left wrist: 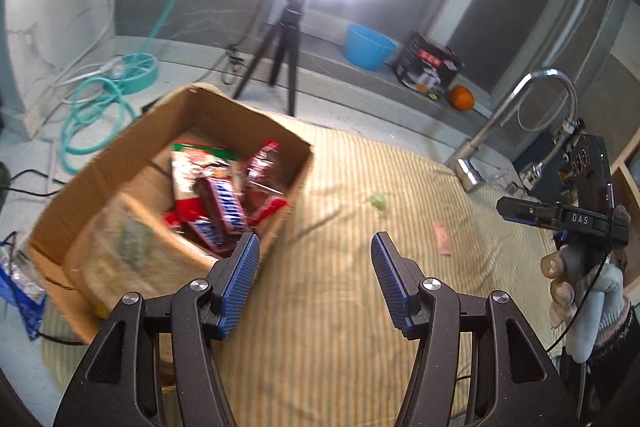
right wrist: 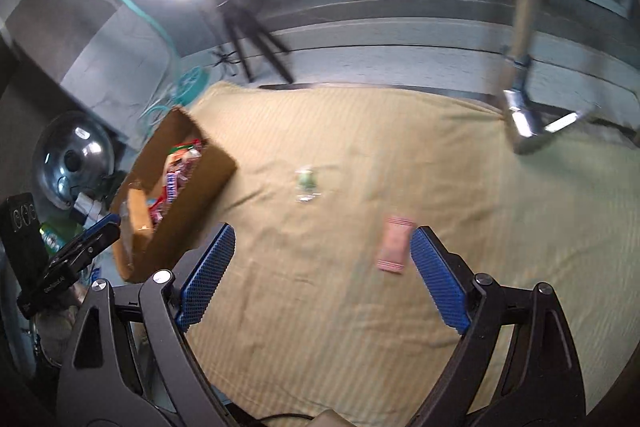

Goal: Organize snacks
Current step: 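Move both open grippers from the box toward the two candies on the cloth, then grasp the green candy with the left gripper while the right gripper grasps the pink candy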

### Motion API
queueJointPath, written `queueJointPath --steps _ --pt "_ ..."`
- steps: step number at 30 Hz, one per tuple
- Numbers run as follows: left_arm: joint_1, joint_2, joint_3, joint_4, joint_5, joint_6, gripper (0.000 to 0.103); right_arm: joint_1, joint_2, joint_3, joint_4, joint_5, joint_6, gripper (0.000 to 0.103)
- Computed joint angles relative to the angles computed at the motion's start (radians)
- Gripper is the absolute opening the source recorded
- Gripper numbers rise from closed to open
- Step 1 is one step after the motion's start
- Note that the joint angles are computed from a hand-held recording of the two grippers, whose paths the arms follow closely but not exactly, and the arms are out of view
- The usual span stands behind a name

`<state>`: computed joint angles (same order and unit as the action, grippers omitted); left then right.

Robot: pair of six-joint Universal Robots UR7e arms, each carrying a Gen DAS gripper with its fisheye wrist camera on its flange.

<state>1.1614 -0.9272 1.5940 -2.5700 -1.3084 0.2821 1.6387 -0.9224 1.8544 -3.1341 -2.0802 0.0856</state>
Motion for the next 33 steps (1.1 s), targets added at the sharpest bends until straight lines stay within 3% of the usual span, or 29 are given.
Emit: queueJointPath --steps 6,8,14,20,33 --pt "-0.017 0.057 -0.02 0.055 -0.02 -0.002 0.054 -0.049 -0.032 0.069 -0.034 0.002 0.026 0.089" --pt "-0.023 0.076 -0.029 0.064 -0.029 -0.003 0.053 -0.054 -0.019 0.065 -0.032 -0.001 0.03 0.082" --pt "-0.038 0.162 -0.094 0.101 -0.049 0.003 0.047 -0.051 0.041 0.019 -0.024 -0.026 0.0 0.076" --pt "-0.028 0.256 -0.189 0.163 -0.066 -0.031 0.04 -0.061 0.085 -0.023 -0.005 -0.034 0.003 0.072" --pt "-0.03 0.365 -0.314 0.218 -0.033 -0.063 0.039 -0.092 0.12 -0.064 0.019 -0.024 0.055 0.071"
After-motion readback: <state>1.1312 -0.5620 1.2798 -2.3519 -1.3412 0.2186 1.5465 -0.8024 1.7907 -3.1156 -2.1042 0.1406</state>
